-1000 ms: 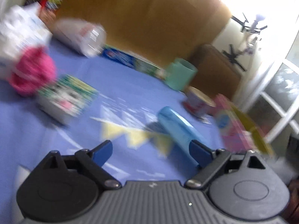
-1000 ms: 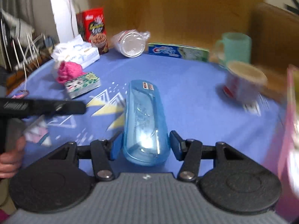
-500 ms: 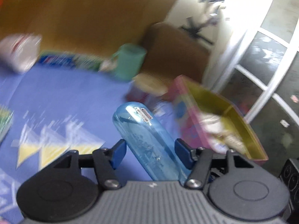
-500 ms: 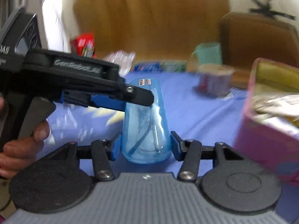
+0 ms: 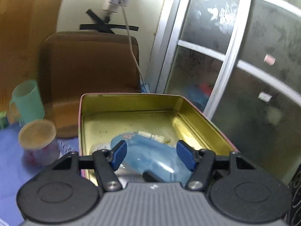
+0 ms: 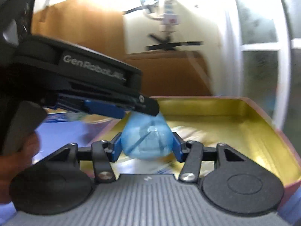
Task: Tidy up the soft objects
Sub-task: 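Carry the blue case into the gold tin and open the left gripper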
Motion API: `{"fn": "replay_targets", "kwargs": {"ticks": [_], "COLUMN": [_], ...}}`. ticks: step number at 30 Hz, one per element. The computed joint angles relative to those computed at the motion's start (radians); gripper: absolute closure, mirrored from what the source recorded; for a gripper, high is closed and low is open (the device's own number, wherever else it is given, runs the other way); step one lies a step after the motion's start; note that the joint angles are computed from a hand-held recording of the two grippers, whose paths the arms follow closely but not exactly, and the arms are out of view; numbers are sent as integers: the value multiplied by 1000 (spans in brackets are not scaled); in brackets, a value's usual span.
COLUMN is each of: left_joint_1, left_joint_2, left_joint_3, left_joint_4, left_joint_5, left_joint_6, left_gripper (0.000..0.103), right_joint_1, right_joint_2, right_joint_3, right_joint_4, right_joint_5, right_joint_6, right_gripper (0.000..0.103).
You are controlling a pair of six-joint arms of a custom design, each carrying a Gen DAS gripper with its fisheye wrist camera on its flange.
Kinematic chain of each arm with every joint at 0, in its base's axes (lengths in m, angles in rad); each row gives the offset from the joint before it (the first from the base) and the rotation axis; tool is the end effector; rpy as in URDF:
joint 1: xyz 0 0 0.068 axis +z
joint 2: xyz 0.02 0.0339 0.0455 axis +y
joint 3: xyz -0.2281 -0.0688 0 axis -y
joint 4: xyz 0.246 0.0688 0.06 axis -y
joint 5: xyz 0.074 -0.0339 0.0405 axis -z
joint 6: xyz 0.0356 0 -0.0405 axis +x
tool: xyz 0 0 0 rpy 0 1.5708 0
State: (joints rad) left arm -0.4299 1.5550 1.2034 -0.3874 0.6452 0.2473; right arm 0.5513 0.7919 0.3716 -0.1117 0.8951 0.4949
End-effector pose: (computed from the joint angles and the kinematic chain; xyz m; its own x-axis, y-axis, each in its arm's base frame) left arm 0.3035 -0.1627 0.2442 -0.4132 0.4046 -0.8158 0.8645 0.4558 -0.2118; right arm 0.1779 0.0768 0.1814 -0.2638 0.1865 -0.9464 0.4210 0.9050 0.0610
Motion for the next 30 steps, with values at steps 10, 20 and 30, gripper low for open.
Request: {"fn": "replay_targets", "kwargs": {"ticks": [10,20,30], "left_joint_1": [33,108,263], "left_joint_2": [-16,-165,-237], "left_joint_3": [-15,-132,-209], "left_joint_4": [-39,-76,-121], "left_joint_5": [-86,-124,-105], "left_joint_6": [-21,42,143], "left_gripper": [41,31,31], "right_joint_1": [-59,196,288], "right_joint_2": [-108,-176,-24], "right_joint_3": [-74,-36,39], "right_joint_4": [-26,-273,-217], "right_joint_5": [13,212,235], "right_joint_6": [4,365,418], "right_gripper": [40,40,40]}}
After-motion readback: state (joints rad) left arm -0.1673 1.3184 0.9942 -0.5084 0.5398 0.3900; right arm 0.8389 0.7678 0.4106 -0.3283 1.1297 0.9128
